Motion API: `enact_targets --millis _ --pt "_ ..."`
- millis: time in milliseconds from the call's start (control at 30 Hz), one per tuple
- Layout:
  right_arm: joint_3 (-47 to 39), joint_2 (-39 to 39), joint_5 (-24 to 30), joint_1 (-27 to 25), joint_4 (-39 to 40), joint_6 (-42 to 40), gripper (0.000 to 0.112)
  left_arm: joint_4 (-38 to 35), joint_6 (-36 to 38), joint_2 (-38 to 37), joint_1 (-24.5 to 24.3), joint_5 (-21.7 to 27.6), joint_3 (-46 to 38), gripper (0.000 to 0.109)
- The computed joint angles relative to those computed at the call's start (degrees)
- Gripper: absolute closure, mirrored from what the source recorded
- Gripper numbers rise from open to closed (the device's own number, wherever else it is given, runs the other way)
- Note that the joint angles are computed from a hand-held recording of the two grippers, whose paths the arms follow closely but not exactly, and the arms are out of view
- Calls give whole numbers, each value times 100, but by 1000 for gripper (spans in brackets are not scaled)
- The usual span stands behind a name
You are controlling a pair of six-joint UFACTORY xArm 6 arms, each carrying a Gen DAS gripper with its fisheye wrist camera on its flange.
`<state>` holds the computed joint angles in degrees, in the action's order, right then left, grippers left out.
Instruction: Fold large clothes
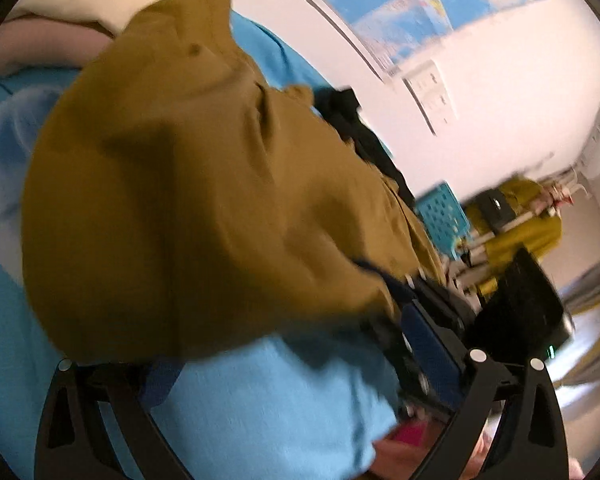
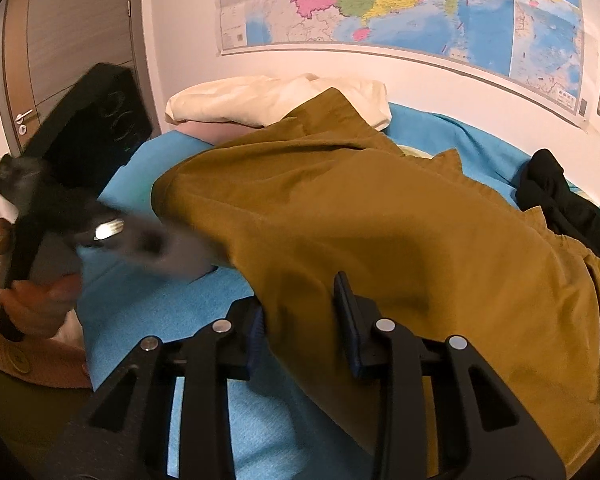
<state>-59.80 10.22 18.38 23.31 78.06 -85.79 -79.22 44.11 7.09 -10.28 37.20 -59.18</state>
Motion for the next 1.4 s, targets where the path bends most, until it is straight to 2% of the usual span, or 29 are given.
enact_targets --millis 67,167,233,300,367,433,467,500,533,567,633,700,767,900,1000,1133,1167,1233,1300,1333,1400 --pt "31 -22 24 -2 77 -23 81 -390 -64 115 23 -164 -123 13" --pt "77 -63 59 -11 199 -88 81 -1136 276 248 90 -466 -309 13" --pt "98 -93 180 -64 179 -14 81 -823 59 475 -59 -1039 -535 13" --pt "156 -160 374 -160 116 180 78 -99 -309 699 -110 -1038 -823 13" --pt "305 -343 951 -453 193 352 68 197 -519 782 -99 -995 -937 13" --pt "517 -588 1728 -905 234 563 66 483 -621 810 -101 -1006 -978 17" --pt "654 -719 2328 -1259 318 719 60 863 -903 836 -148 -1144 -991 28" --pt "764 -811 2803 -1579 324 907 54 1156 -1112 884 -208 -1295 -1024 33" --pt "927 -941 3044 -1847 315 1120 43 1209 -1104 886 -219 -1343 -1010 39" --pt "1053 -1038 3158 -2031 284 1276 37 1285 -1117 882 -217 -1372 -985 44" --pt "1393 -1230 3537 -2609 220 1780 35 1433 -1110 855 -187 -1384 -916 52" --pt "1678 -1387 3308 -2939 308 2253 35 1232 -866 767 -110 -1285 -842 58" --pt "1765 -1368 3024 -3134 460 2623 35 1056 -613 725 -67 -1180 -841 60" --pt "1740 -1253 2153 -3007 1055 2792 37 1216 -581 723 -66 -1128 -864 60" --pt "1582 -1117 1160 -2574 1415 2815 35 1384 -737 773 3 -949 -885 47" --pt "1230 -849 26 -1901 2306 2159 19 1081 -488 845 9 -838 -955 32" --pt "1095 -748 -300 -1724 2423 2085 18 1042 -486 868 -7 -835 -988 25" --pt "899 -667 -395 -1673 2801 1614 19 1113 -548 926 -67 -895 -1073 19" --pt "871 -800 -35 -1865 3782 538 36 1421 -743 963 -192 -1214 -1090 19" --pt "924 -962 174 -1945 3975 146 40 1529 -800 983 -240 -1354 -1088 19" --pt "885 -956 214 -1963 3748 83 39 1463 -693 958 -272 -1459 -1030 19"
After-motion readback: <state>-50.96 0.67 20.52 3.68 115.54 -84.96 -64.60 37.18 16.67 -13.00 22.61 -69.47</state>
